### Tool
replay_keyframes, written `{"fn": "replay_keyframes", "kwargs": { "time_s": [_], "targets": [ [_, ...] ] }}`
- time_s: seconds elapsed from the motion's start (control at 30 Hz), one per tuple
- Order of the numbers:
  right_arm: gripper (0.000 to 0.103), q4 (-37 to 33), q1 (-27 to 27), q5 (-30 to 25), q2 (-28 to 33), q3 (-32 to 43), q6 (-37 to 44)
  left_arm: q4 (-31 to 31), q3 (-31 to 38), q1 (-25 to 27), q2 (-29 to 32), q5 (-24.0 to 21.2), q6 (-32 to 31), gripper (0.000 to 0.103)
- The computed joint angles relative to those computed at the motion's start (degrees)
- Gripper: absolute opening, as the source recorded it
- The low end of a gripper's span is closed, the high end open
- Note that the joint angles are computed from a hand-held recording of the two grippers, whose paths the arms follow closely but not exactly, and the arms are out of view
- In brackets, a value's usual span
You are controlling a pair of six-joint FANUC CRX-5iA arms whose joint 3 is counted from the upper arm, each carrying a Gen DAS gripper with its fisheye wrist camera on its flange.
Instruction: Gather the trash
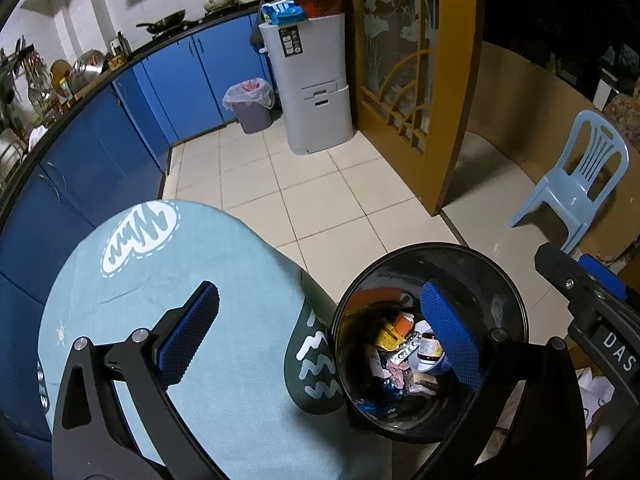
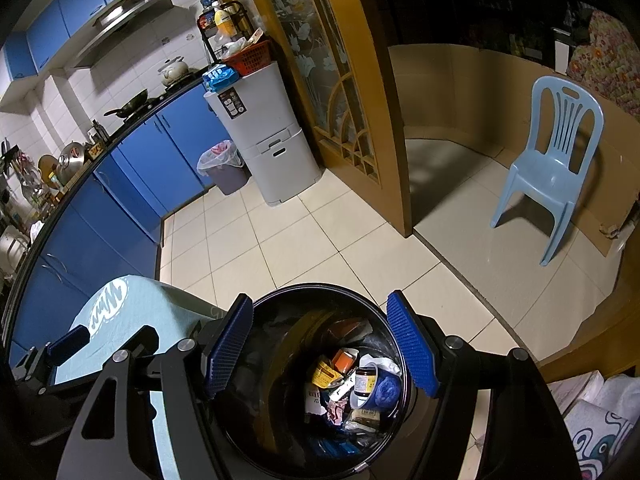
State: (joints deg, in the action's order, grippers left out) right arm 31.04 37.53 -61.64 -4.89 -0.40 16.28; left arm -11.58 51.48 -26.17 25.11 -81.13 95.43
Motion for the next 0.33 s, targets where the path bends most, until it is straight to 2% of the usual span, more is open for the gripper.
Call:
{"fn": "replay_keyframes", "kwargs": {
  "time_s": [0.33],
  "targets": [
    [0.068, 0.1, 0.3, 0.3, -0.2, -0.7, -0.5, 0.9, -2.1, 0.5, -1.5, 1.6, 0.2, 0.099]
  ]
}}
